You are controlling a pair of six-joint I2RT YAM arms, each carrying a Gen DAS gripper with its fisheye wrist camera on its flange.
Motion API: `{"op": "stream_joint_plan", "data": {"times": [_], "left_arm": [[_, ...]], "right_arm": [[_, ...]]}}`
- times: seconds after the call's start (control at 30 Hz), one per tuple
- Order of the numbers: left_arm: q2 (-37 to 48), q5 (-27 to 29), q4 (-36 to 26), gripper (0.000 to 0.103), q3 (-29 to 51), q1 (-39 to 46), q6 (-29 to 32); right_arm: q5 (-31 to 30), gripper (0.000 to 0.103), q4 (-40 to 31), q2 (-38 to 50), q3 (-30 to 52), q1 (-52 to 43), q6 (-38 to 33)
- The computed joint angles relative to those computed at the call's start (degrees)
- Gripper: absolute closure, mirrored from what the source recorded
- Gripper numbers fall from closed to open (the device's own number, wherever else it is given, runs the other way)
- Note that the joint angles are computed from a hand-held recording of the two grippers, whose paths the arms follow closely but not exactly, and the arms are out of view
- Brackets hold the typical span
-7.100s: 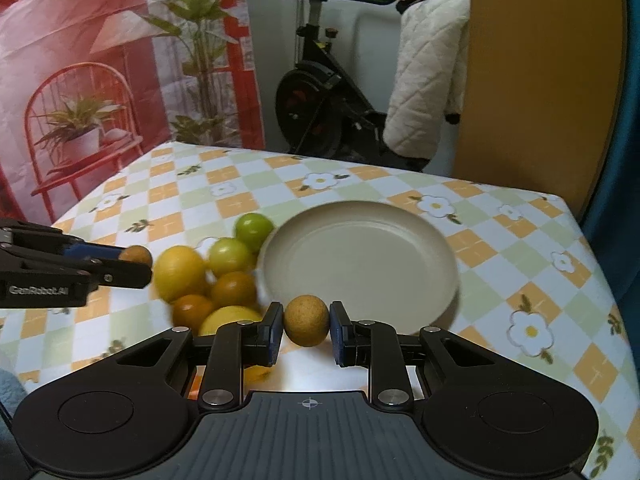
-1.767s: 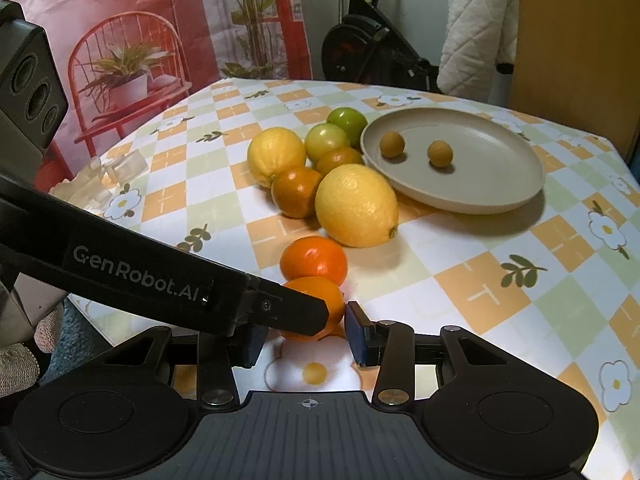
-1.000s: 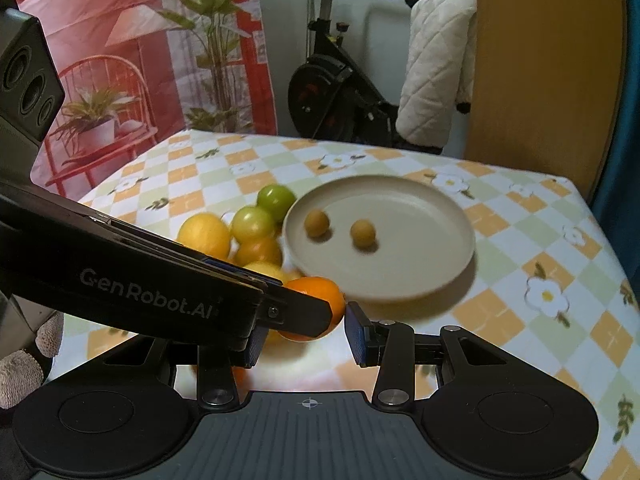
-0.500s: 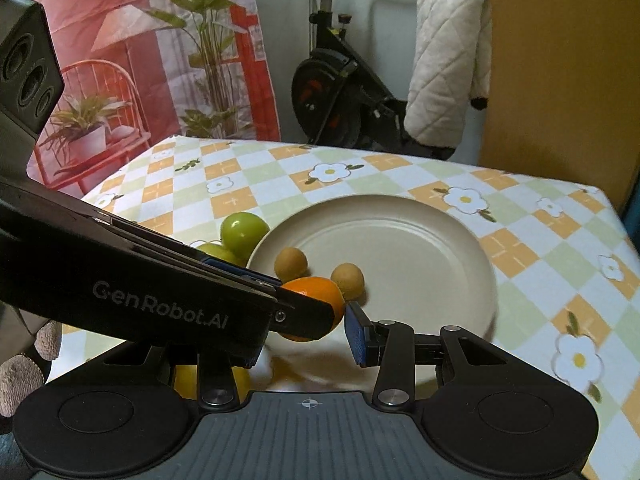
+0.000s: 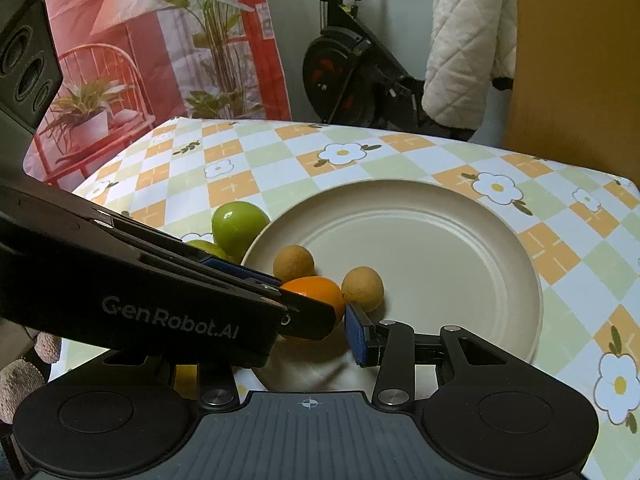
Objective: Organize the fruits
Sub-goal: 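Lower the tangerine onto the plate and open the right gripper, then move the right gripper back to the second orange tangerine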
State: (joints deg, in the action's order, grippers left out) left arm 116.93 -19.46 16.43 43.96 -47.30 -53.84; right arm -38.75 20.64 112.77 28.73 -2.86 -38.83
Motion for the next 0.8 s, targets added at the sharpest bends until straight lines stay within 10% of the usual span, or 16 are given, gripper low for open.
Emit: {"op": "stream_joint_plan", "data": {"times": [0.4, 0.8], "left_arm": [[-2.91, -2.58, -1.95, 0.065, -1.04, -1.67, -1.57], [-21.23, -14.06, -8.99, 0.065, -13.12, -13.97, -10.05]], "right_arm": [[1.64, 0.063, 0.48, -4.10, -2.84, -0.46, 1.16], [-6.56, 0.062, -13.92, -19.61, -9.15, -13.08, -10.43]]}}
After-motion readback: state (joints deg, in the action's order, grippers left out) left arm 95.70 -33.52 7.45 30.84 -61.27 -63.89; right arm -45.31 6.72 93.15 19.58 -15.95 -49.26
